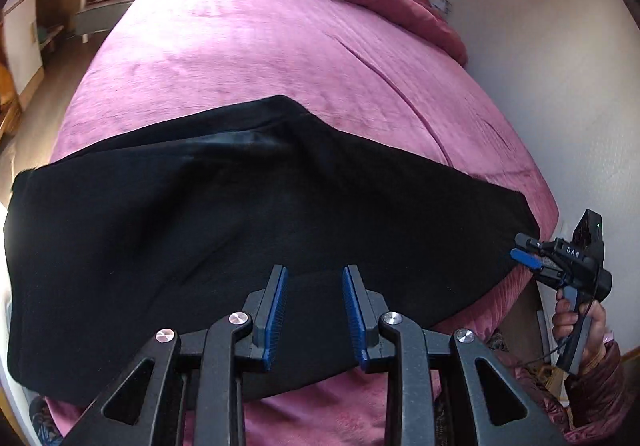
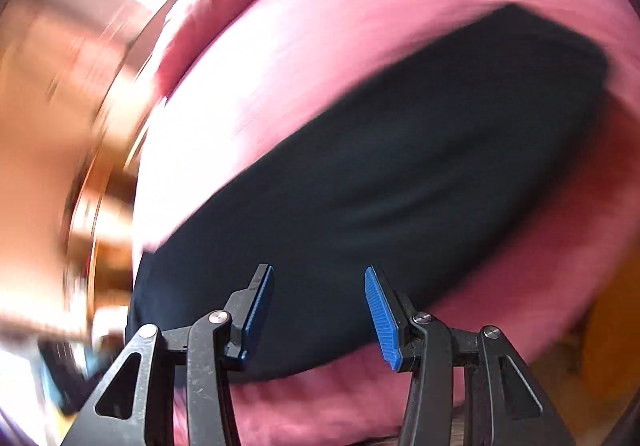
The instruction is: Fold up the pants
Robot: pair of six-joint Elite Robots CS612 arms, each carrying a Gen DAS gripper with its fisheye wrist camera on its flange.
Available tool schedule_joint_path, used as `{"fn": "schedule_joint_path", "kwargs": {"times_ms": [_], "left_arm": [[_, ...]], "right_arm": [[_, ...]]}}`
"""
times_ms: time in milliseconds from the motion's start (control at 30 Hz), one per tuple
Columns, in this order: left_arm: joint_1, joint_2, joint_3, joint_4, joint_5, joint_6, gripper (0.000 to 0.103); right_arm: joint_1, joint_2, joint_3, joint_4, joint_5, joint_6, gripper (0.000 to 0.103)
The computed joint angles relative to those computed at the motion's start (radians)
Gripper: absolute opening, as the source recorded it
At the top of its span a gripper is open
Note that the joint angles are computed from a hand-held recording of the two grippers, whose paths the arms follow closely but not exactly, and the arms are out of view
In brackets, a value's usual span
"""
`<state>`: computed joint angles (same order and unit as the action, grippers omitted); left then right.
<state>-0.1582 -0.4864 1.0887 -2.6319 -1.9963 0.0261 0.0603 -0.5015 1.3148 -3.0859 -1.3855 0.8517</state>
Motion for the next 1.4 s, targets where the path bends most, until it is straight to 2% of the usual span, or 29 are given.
{"fn": "schedule_joint_path", "kwargs": {"times_ms": [100,167,233,300,333,400,500,567,667,833,900,967,1100,1200,1267,1400], "left_arm": [[-0.022,0.020,-0.047,0.060,-0.009,0.049,0.029],[-0.037,0.034,-0.080,0.099,-0.013,0.079,0.029],[-0.052,0.047,-0.110,0.136,-0.012,0.115,0.029],[-0.064,0.054,-0.125,0.164,-0.012,0.157,0.029],[-0.071,0.057,-0.133,0.176,-0.010,0.176,0.029],[-0.083,0.060,-0.138,0.194,-0.005,0.208,0.029],[-0.098,0.064,-0.143,0.218,0.009,0.246,0.029],[-0.100,0.066,-0.140,0.254,0.014,0.266,0.029],[-0.111,0.079,-0.150,0.311,0.072,0.266,0.029],[-0.121,0.061,-0.114,0.240,0.089,0.285,0.031],[-0.126,0.060,-0.117,0.226,0.089,0.280,0.031],[-0.136,0.055,-0.106,0.173,0.111,0.274,0.031],[-0.154,0.045,-0.101,0.112,0.108,0.274,0.032],[-0.169,0.042,-0.102,0.090,0.109,0.303,0.032],[-0.180,0.041,-0.103,0.079,0.114,0.330,0.032],[-0.199,0.044,-0.114,0.080,0.113,0.387,0.032]], "right_arm": [[-0.032,-0.025,0.095,-0.092,-0.067,0.160,0.046],[-0.046,-0.029,0.128,-0.130,-0.087,0.214,0.037],[-0.054,-0.026,0.139,-0.150,-0.086,0.246,0.033],[-0.064,-0.021,0.141,-0.153,-0.080,0.259,0.031],[-0.064,-0.016,0.137,-0.154,-0.075,0.264,0.026],[-0.063,-0.016,0.131,-0.116,-0.089,0.238,0.008],[-0.055,-0.035,0.132,-0.092,-0.122,0.174,0.006],[-0.052,-0.046,0.130,-0.016,-0.131,0.117,0.006],[-0.064,-0.035,0.129,0.008,-0.107,0.121,0.006],[-0.063,-0.033,0.128,0.002,-0.100,0.111,0.009],[-0.067,-0.033,0.139,-0.032,-0.082,0.134,0.017],[-0.070,-0.041,0.159,-0.052,-0.083,0.147,0.025],[-0.074,-0.057,0.183,-0.077,-0.089,0.144,0.027],[-0.079,-0.067,0.204,-0.112,-0.106,0.150,0.034],[-0.088,-0.067,0.204,-0.126,-0.110,0.159,0.044],[-0.098,-0.074,0.228,-0.153,-0.123,0.188,0.048]]}}
